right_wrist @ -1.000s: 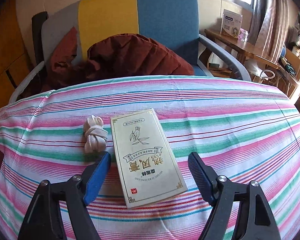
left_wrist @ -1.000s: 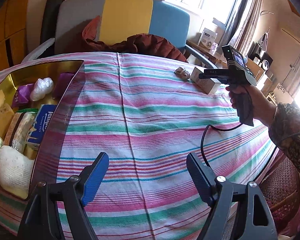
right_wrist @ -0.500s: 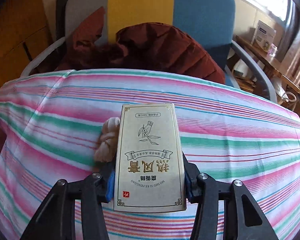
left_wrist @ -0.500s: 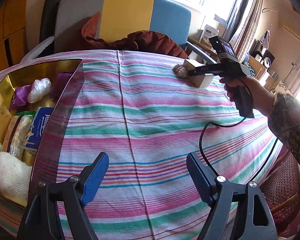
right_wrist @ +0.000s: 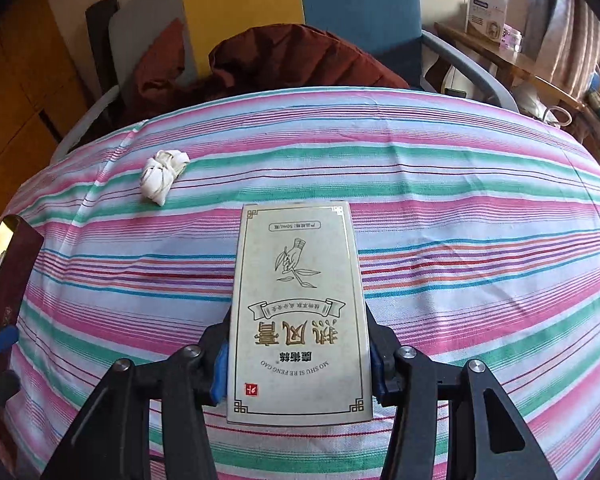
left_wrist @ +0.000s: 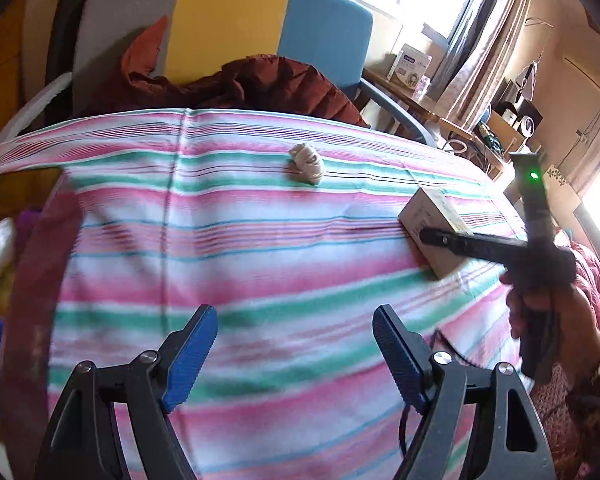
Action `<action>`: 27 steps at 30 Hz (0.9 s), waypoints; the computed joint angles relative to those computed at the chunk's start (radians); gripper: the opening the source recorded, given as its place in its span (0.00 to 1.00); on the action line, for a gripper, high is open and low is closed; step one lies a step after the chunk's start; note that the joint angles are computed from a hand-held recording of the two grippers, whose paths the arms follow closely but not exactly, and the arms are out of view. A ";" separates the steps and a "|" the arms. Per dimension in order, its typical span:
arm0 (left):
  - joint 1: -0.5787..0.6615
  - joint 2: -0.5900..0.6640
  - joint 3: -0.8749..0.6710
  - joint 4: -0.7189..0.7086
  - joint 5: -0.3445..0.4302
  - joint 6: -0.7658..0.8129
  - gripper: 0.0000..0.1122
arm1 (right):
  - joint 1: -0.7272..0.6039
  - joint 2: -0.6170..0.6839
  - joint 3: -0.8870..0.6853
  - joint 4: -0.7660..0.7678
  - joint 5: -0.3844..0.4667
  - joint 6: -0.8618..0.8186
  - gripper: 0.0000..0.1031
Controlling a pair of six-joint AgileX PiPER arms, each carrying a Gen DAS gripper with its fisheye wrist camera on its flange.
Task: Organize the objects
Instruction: 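Grasp the white knotted cloth with the left tool while the right tool holds the box, then carry the knotted cloth with the left tool while the right tool carries the box to the tray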
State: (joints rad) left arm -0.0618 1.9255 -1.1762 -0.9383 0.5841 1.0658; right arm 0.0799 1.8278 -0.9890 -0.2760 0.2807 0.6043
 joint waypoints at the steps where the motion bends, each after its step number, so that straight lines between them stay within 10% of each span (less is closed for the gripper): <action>1: -0.034 0.031 -0.050 0.048 -0.018 -0.063 0.73 | 0.007 0.003 -0.009 -0.024 0.012 0.018 0.50; 12: -0.274 0.387 -0.662 0.665 -0.025 -0.742 0.73 | -0.040 0.033 -0.038 0.265 0.030 -0.259 0.51; 18: -0.293 0.578 -0.972 0.751 0.088 -0.889 0.72 | -0.055 0.036 -0.054 0.328 0.055 -0.317 0.51; 22: -0.290 0.597 -0.954 0.780 0.011 -0.932 0.41 | -0.065 0.033 -0.052 0.379 0.059 -0.353 0.51; 27: -0.264 0.552 -0.852 0.638 -0.056 -0.797 0.30 | -0.068 0.031 -0.050 0.390 0.061 -0.366 0.51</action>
